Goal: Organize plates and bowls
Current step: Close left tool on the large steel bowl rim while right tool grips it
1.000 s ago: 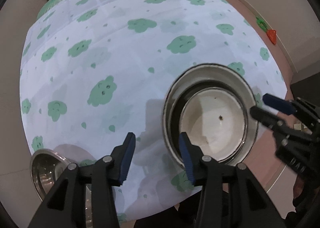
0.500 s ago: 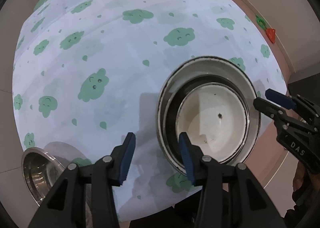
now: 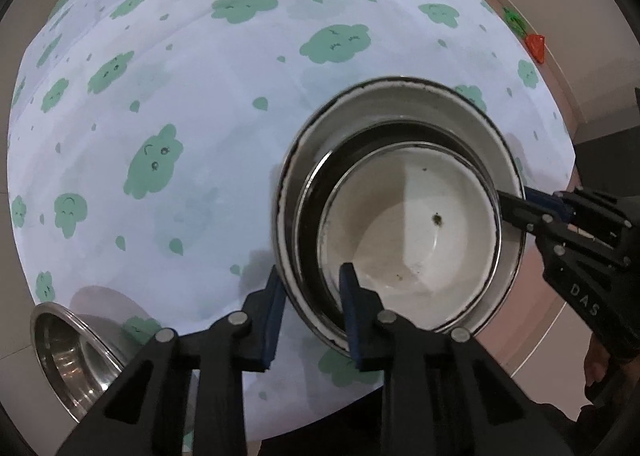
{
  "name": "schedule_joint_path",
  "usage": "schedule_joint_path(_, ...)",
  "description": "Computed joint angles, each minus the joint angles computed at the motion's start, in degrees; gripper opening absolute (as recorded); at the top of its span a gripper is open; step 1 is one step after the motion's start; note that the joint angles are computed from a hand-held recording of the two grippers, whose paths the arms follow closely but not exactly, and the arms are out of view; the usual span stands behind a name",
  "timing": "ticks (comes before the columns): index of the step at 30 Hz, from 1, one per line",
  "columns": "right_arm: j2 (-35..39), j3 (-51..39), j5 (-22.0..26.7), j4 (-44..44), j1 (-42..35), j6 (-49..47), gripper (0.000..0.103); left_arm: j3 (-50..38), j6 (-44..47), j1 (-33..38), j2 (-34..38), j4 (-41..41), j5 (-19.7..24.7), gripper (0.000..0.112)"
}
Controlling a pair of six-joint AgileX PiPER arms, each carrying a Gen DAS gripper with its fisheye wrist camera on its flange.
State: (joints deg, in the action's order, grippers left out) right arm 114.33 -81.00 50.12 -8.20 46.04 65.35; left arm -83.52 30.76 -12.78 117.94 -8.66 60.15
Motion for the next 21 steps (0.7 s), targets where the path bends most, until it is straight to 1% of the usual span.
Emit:
schedule_joint_path(3, 0.06, -0.43, 0.45, 0.27, -0.26, -0.66, 0.011, -0.14, -0.43, 0.07, -0.01, 0.46, 0.04, 0.019)
schedule_joint_path(12, -0.17, -1.71, 1.66, -0.08, -0.37, -0.71, 0.011, 1.40, -0.32, 0.07, -2.05, 0.89, -1.17, 0.019)
schedule_joint_path(21, 0.52, -5.53, 4.33, -1.46, 0.35, -0.87, 0.011, 2.68, -0.02, 1.42, -4.21, 0.64, -1.87, 0.019)
